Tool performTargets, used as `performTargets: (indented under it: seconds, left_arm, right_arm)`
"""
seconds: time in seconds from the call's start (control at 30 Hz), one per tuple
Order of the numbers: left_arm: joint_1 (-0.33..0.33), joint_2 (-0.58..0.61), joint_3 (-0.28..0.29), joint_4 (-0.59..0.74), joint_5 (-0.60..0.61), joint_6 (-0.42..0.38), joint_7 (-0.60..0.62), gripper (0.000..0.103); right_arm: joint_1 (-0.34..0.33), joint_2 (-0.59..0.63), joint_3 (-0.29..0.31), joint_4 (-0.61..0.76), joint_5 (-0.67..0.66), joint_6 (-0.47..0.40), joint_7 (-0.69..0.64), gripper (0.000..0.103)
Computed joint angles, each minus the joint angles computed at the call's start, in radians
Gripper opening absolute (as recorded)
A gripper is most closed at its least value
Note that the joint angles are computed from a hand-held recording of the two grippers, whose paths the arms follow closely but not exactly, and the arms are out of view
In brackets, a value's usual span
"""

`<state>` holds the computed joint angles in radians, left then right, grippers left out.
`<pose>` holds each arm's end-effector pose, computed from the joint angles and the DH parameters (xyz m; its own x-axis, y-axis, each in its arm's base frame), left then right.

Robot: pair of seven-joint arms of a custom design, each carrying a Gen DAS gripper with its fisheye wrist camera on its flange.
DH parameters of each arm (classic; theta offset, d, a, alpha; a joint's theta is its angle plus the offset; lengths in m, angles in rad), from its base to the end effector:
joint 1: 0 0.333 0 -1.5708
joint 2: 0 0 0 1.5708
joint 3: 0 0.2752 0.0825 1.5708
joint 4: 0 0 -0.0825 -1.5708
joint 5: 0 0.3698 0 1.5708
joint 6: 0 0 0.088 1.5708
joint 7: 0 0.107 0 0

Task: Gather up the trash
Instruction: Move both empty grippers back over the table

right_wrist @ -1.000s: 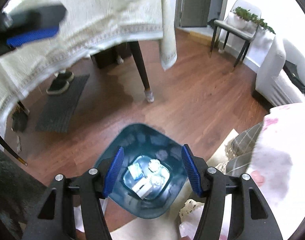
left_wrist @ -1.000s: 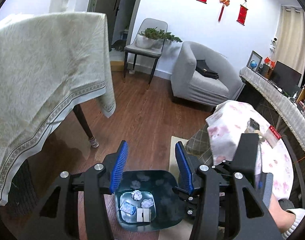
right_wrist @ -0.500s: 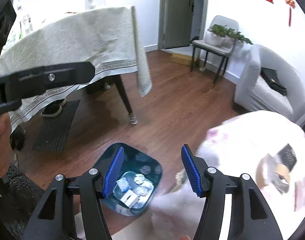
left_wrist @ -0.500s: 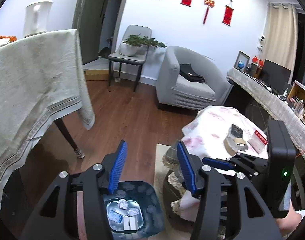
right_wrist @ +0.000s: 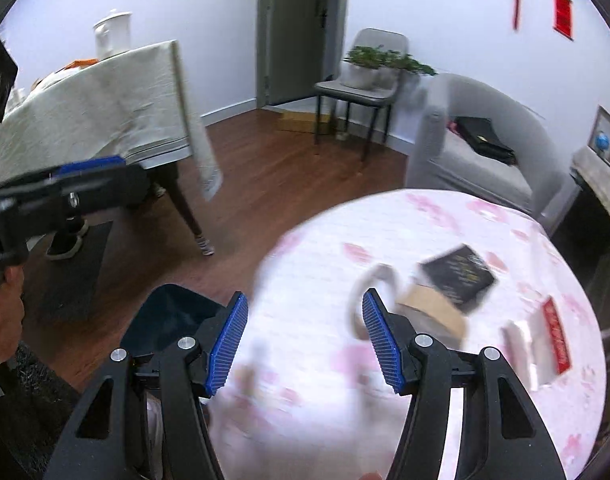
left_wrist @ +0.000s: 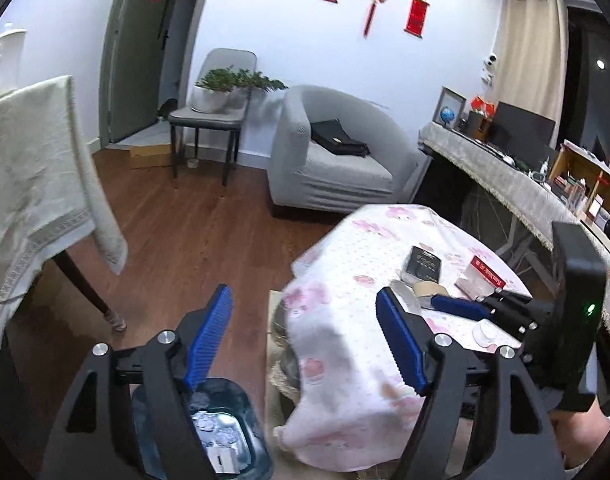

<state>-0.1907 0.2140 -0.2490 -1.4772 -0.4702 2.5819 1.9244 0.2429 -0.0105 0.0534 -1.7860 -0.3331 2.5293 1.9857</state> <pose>0.6018 -0.2534 0.6245 -0.5520 -0.8004 0.2338 -0.5776 0.1648 -0.7995 0.5687 0.1774 0.5963 0.0646 -0.9973 0.0354 -0.6954 -0.0704 -0.7152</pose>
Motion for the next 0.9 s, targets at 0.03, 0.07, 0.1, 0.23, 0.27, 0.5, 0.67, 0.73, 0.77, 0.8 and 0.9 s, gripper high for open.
performTargets:
  seconds: [0.03,0.07,0.1,0.23,0.27,0.5,0.67,0.73,0.77,0.8,0.9]
  left_arm:
    - [-0.009,0.015,-0.002,0.015,0.012,-0.004,-0.010,0.080]
    - [-0.023,0.032,-0.002,0.033,0.035,-0.007,-0.028,0.080]
    - [-0.032,0.043,-0.004,0.045,0.050,-0.009,-0.039,0.080]
    - [-0.064,0.087,-0.011,0.090,0.098,-0.023,-0.070,0.081]
    - [-0.071,0.098,-0.013,0.100,0.109,-0.027,-0.075,0.082]
    - [-0.142,0.199,-0.015,0.209,0.207,-0.076,-0.129,0.082]
    - [-0.194,0.270,-0.003,0.286,0.284,-0.119,-0.169,0.082]
    - [-0.212,0.298,0.004,0.323,0.313,-0.138,-0.190,0.082]
    - [-0.220,0.311,0.006,0.339,0.324,-0.143,-0.197,0.082]
    - [-0.229,0.328,0.010,0.360,0.337,-0.151,-0.207,0.082]
    - [-0.249,0.371,0.019,0.418,0.367,-0.178,-0.235,0.081]
  right_arm:
    - [-0.005,-0.017,-0.005,-0.020,-0.008,0.002,0.006,0.061]
    - [-0.011,-0.033,-0.008,-0.037,-0.010,0.004,0.009,0.061]
    - [-0.017,-0.049,-0.013,-0.056,-0.007,0.007,0.008,0.061]
    - [-0.049,-0.124,-0.029,-0.141,-0.008,0.022,0.009,0.061]
    - [-0.057,-0.134,-0.031,-0.151,-0.007,0.023,0.009,0.061]
    - [-0.103,-0.209,-0.046,-0.235,0.005,0.047,0.003,0.061]
    - [-0.129,-0.254,-0.053,-0.280,0.013,0.060,-0.001,0.061]
    - [-0.137,-0.270,-0.059,-0.297,0.019,0.063,-0.006,0.061]
    - [-0.140,-0.273,-0.061,-0.300,0.022,0.063,-0.009,0.061]
    - [-0.146,-0.282,-0.063,-0.310,0.022,0.063,-0.010,0.061]
    - [-0.158,-0.302,-0.068,-0.333,0.027,0.066,-0.015,0.061]
